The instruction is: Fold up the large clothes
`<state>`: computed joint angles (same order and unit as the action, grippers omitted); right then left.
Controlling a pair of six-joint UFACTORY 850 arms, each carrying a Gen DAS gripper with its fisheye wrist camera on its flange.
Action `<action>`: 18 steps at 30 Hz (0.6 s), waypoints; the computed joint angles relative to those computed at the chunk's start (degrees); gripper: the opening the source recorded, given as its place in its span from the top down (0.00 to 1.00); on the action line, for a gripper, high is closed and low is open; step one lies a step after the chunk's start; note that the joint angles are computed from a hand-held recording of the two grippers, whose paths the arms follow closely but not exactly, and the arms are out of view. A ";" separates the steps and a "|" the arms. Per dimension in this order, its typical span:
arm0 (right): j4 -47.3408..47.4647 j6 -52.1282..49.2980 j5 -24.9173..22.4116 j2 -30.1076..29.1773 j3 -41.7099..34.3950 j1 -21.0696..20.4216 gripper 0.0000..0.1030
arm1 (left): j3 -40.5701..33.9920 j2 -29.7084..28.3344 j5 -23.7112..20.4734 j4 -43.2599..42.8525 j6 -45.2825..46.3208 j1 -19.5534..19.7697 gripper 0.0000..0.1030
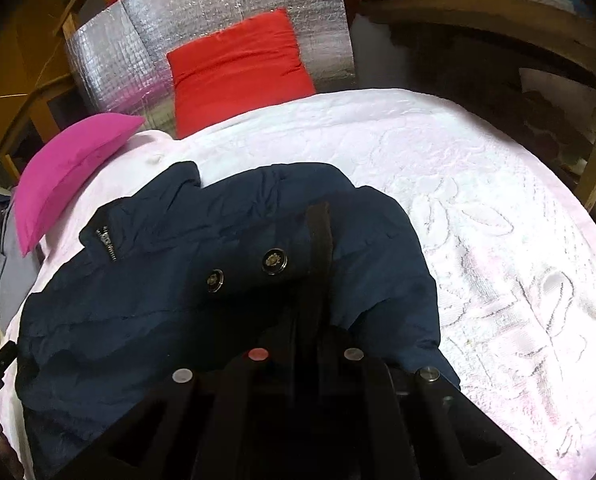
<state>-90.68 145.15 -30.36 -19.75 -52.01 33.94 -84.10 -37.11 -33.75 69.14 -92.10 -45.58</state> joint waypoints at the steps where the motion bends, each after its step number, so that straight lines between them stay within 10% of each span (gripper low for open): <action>1: 0.19 -0.32 0.25 -0.11 -0.04 -0.09 0.93 | -0.12 -0.16 -0.04 -0.16 0.23 0.02 0.00; 11: -6.88 8.05 7.76 4.39 3.91 -2.59 0.84 | -2.82 -2.42 -0.57 -7.07 7.74 0.34 0.00; 18: -11.34 11.42 2.09 6.68 5.60 -0.06 0.81 | -1.77 -1.01 1.82 -4.65 3.59 0.45 0.00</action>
